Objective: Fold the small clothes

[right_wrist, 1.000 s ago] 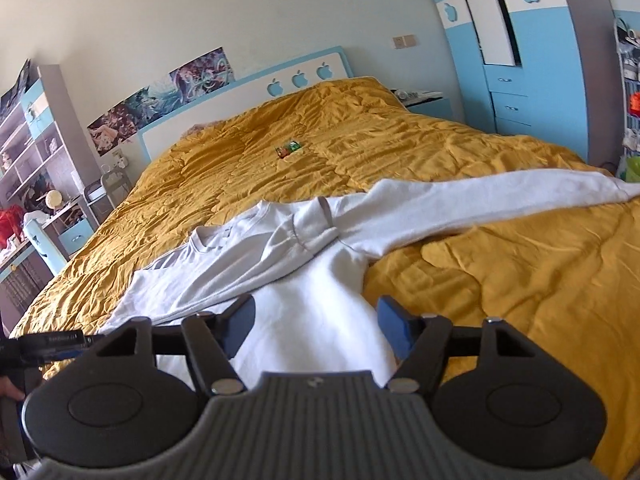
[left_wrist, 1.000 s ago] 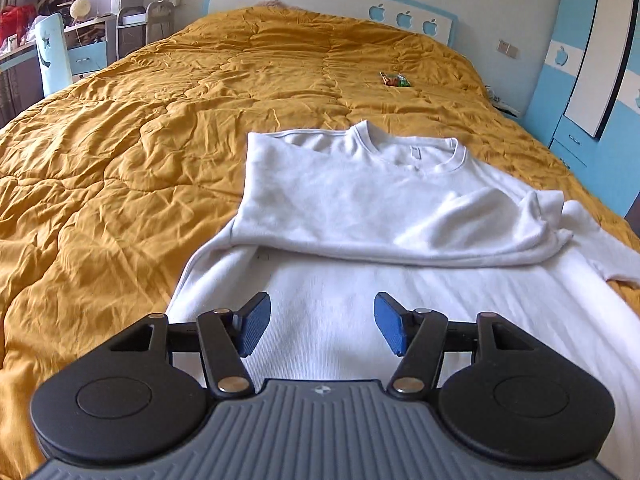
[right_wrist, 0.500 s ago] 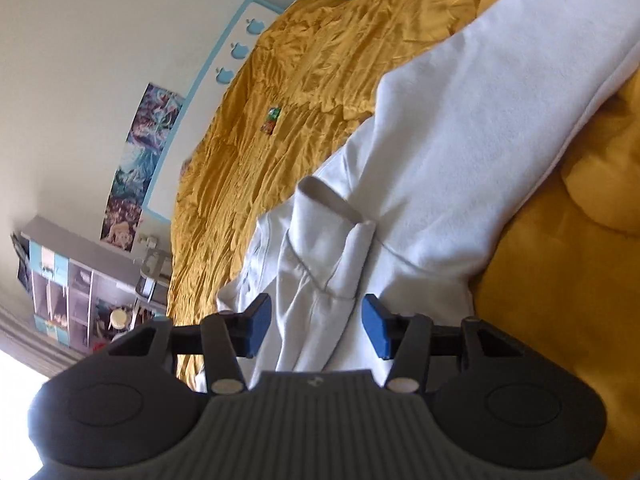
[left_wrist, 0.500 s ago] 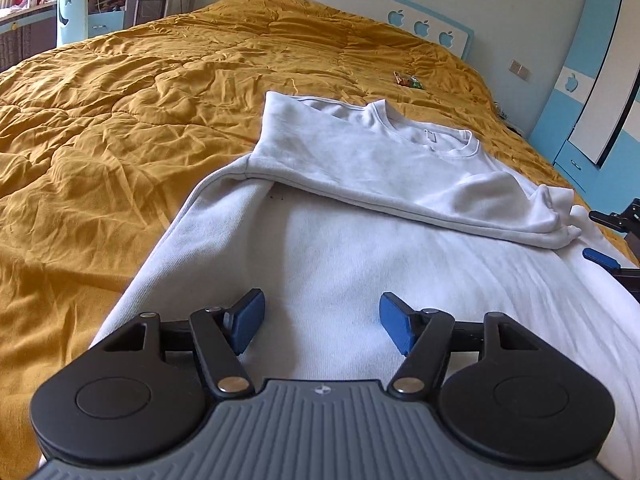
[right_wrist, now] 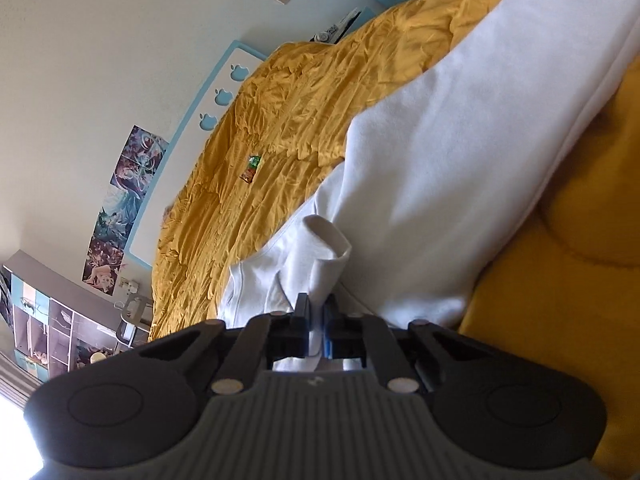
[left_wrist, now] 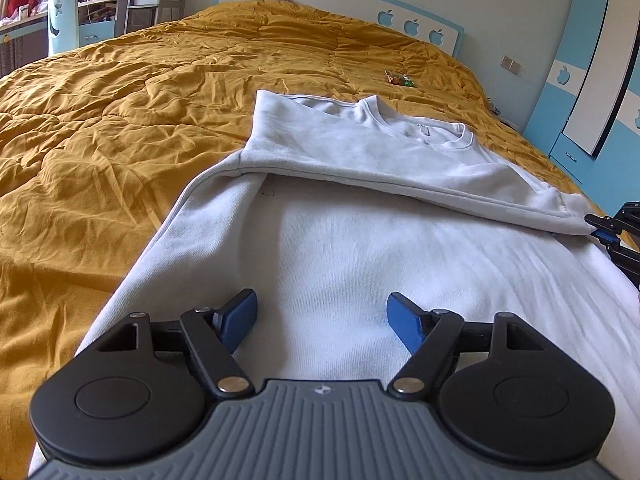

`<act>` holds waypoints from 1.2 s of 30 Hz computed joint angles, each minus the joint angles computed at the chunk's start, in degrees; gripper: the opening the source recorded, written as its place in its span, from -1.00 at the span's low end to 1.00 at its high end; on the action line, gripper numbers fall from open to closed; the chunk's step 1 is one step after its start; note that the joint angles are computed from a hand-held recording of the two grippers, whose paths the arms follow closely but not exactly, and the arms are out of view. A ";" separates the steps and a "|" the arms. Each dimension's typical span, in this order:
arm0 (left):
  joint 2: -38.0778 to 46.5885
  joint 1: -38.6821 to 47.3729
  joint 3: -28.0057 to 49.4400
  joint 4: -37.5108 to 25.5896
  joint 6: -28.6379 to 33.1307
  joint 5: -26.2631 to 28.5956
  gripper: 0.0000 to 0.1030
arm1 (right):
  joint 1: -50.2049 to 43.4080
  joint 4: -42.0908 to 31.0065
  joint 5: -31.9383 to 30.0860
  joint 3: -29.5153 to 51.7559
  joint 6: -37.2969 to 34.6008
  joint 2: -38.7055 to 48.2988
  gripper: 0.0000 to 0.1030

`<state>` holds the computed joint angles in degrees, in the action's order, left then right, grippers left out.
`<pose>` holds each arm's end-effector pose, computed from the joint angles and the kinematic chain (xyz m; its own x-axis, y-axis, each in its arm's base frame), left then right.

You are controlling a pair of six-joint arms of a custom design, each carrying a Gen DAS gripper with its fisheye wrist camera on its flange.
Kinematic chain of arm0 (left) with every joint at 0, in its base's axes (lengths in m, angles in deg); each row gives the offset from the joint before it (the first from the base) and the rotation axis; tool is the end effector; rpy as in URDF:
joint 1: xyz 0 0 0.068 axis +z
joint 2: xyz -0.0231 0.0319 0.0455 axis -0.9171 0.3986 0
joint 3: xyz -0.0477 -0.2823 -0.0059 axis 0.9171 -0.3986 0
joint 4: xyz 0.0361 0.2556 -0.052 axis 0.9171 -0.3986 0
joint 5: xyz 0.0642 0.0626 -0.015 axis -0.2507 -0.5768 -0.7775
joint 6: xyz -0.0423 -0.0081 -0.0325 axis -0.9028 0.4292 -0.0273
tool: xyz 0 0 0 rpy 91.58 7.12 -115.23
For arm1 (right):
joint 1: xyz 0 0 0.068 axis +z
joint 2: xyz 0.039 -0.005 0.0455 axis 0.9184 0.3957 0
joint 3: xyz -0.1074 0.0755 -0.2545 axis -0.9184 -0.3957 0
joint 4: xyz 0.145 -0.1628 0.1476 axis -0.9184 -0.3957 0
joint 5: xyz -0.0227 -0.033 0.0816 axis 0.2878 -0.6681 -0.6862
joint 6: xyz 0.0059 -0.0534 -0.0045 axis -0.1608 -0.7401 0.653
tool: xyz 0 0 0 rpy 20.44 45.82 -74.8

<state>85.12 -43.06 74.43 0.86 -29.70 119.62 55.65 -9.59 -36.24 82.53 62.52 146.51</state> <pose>0.2772 0.0996 0.2143 -0.6730 -0.0649 -0.7368 0.1544 0.9619 -0.2257 0.2893 -0.0502 0.2170 -0.2177 0.8763 -0.4297 0.3887 0.4817 0.7854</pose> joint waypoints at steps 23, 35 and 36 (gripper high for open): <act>4.58 -16.52 0.88 22.96 14.61 -38.19 0.46 | 14.32 -33.10 19.77 -8.60 -16.87 -42.25 -0.19; 9.68 -16.07 1.06 29.59 13.57 -36.54 -0.87 | 27.79 -51.96 34.52 -4.71 -11.41 -54.52 -0.11; 9.11 -15.91 0.90 28.98 14.50 -35.61 -0.83 | 27.19 -52.43 34.01 -4.49 -11.19 -55.01 -0.11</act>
